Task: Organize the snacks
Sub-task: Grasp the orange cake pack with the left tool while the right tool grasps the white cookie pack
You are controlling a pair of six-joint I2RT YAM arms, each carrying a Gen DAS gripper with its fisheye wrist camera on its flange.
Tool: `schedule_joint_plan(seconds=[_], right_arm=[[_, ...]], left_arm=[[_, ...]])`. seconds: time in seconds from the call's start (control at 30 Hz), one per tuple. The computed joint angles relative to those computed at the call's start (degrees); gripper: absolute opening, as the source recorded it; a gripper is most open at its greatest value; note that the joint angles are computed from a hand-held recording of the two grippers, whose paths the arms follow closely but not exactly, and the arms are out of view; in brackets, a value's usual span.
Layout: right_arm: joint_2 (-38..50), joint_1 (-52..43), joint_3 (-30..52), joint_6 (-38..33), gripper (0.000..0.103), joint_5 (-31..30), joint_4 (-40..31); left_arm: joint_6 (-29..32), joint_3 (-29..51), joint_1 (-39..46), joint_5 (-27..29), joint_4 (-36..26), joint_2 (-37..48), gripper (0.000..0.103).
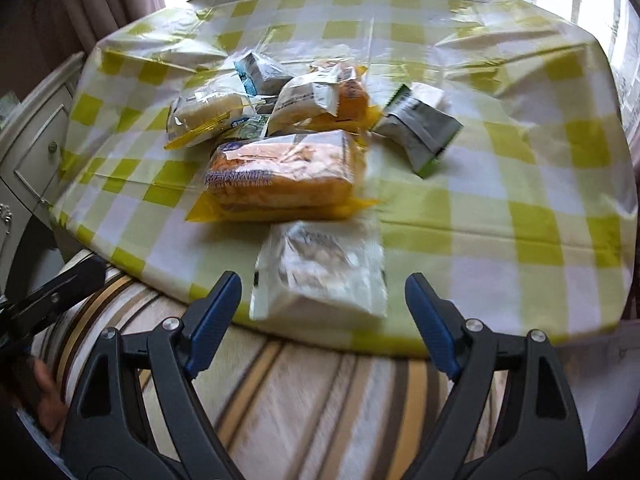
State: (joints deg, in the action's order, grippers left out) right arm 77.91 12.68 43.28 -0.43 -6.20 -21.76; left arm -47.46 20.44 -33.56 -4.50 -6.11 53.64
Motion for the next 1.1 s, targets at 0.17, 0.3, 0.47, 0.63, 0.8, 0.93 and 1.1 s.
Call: schedule_joint_plan(seconds=[0.17, 0.3, 0.47, 0.63, 0.8, 0.93, 1.1], right_arm=[[5.9, 2.6, 2.6, 0.2, 0.086, 2.9, 1.0], [8.2, 2.4, 3.3, 0.1, 0.082, 3.6, 1.9], [7.7, 2.3, 2.3, 1.1, 0.064, 5.4, 3.8], [6.2, -0.1, 0.4, 2.1, 0.061, 3.9, 5.5], [3.4, -4.0, -1.6, 4.4, 0.060, 1.7, 5.4], [1.4, -7.0, -3.2, 4.5, 0.060, 1.1, 5.2], [-2.0, -10.3, -5.5, 3.0, 0.060, 0.2, 4.2]], left_arm=[[2.7, 1.2, 1.2, 1.6, 0.3, 2.0, 0.061], [6.9, 3.7, 1.9, 2.7, 1.4, 5.6, 0.065], [16.2, 9.5, 3.0, 3.0, 3.4, 11.9, 0.074], [24.5, 17.0, 5.2, 7.3, 5.1, 21.0, 0.076], [33.4, 26.7, 4.5, 9.0, 3.4, 31.4, 0.077], [37.3, 32.2, 4.6, 12.0, 1.8, 37.8, 0.077], [40.8, 37.9, 4.9, 12.5, -1.4, 44.2, 0.077]])
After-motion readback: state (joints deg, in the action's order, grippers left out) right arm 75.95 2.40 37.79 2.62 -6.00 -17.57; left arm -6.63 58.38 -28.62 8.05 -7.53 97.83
